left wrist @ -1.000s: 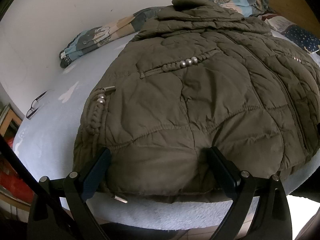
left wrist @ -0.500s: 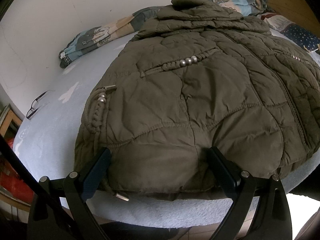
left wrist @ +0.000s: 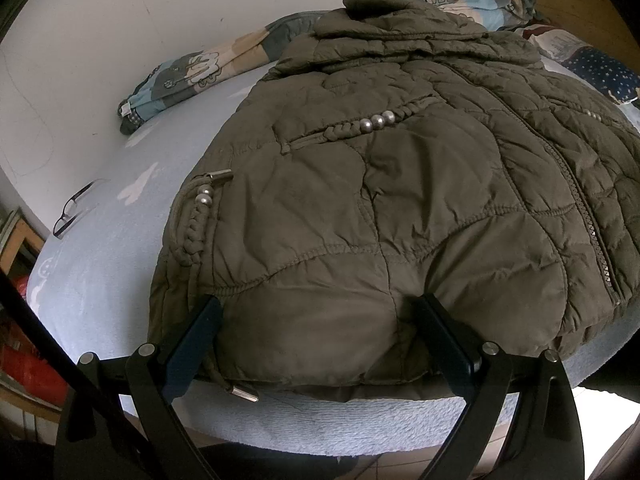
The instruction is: Fold large clothes
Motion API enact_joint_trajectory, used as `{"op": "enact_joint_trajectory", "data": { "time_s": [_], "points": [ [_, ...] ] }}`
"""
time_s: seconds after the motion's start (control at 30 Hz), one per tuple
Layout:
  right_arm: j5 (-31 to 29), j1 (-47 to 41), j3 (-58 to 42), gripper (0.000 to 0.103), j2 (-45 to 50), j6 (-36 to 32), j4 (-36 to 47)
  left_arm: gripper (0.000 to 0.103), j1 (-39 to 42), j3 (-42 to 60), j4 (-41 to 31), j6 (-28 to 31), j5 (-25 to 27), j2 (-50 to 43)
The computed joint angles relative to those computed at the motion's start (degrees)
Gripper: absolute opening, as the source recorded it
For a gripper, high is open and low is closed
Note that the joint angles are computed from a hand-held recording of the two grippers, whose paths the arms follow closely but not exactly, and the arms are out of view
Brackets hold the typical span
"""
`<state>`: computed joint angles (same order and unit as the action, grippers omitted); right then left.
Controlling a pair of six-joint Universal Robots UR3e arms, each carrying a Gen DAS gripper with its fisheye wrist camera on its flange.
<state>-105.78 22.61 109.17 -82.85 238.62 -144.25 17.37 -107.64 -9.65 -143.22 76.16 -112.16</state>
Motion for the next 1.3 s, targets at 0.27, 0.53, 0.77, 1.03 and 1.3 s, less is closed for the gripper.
{"op": "enact_joint_trajectory", "data": {
  "time_s": [0.27,0.53,0.77,1.03,1.3],
  "points": [
    [1.0,-0.4,0.3,0.076,0.6,-0.2,-0.8,0.097,0.0,0.0,-0.1,0.0,0.0,0.0],
    [-1.1,0.3,1.1,0.076,-2.3,1.7,-0.4,0.097,0.5,-0.1,-0.7,0.8,-0.6,0.2],
    [-2.3,-3.8,6.6,0.076,-10.7,3.4,1.8,0.097,0.9,0.8,-3.5,1.8,-0.6,0.9],
    [3.0,-9.0,15.9,0.076,-17.4,8.0,-1.1,0.097,10.5,17.9,-35.5,2.1,-11.8,5.0],
    [5.7,-12.5,18.2,0.076,-22.4,5.2,-1.6,0.094,22.7,44.1,-60.4,-4.8,-16.0,-9.2]
  ]
}}
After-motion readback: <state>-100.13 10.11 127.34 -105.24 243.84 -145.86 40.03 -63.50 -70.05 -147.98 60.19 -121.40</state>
